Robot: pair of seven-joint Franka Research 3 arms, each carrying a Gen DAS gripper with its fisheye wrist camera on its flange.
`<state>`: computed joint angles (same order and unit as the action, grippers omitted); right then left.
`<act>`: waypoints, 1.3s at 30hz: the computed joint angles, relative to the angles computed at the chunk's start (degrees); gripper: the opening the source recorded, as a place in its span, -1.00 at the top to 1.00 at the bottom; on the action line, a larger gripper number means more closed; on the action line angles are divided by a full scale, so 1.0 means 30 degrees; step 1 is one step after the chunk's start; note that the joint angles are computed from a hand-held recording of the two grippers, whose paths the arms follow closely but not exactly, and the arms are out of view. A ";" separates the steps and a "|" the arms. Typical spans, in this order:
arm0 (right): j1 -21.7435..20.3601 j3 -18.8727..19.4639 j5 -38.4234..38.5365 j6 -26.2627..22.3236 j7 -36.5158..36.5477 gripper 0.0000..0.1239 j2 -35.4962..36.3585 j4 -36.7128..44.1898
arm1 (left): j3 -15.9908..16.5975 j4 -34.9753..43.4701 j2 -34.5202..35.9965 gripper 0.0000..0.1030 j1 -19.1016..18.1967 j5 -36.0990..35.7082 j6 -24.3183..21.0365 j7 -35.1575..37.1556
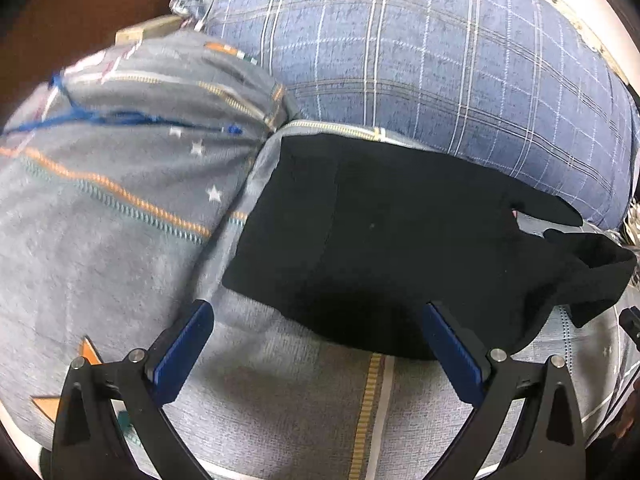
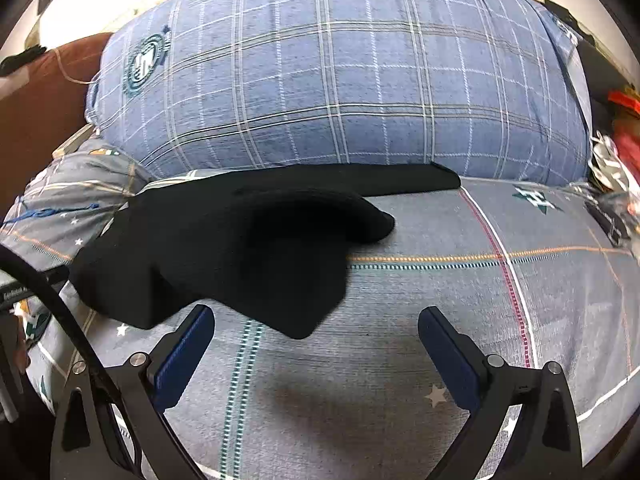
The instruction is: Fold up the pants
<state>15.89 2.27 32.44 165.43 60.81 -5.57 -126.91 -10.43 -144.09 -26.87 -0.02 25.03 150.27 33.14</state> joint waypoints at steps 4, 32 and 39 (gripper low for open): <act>-0.0031 -0.0204 0.0887 -0.0221 -0.0324 -0.66 0.0292 0.0358 | 0.0455 -0.0296 0.0366 -1.00 -0.0297 -0.0855 0.0473 0.0199; -0.0865 0.0132 -0.0950 -0.0976 0.1714 -0.66 0.1416 0.1871 | 0.0820 0.0651 0.2167 -1.00 -0.0361 -0.2724 0.0919 0.1508; -0.1107 -0.0391 -0.0577 -0.1732 0.2114 -0.66 0.0965 0.2307 | 0.1216 0.0391 0.1839 -1.00 -0.0637 -0.3538 0.1302 0.2037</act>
<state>12.57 1.09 30.70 160.24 67.15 -2.68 -119.99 -6.78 -142.92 -21.35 -1.93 14.41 154.18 39.25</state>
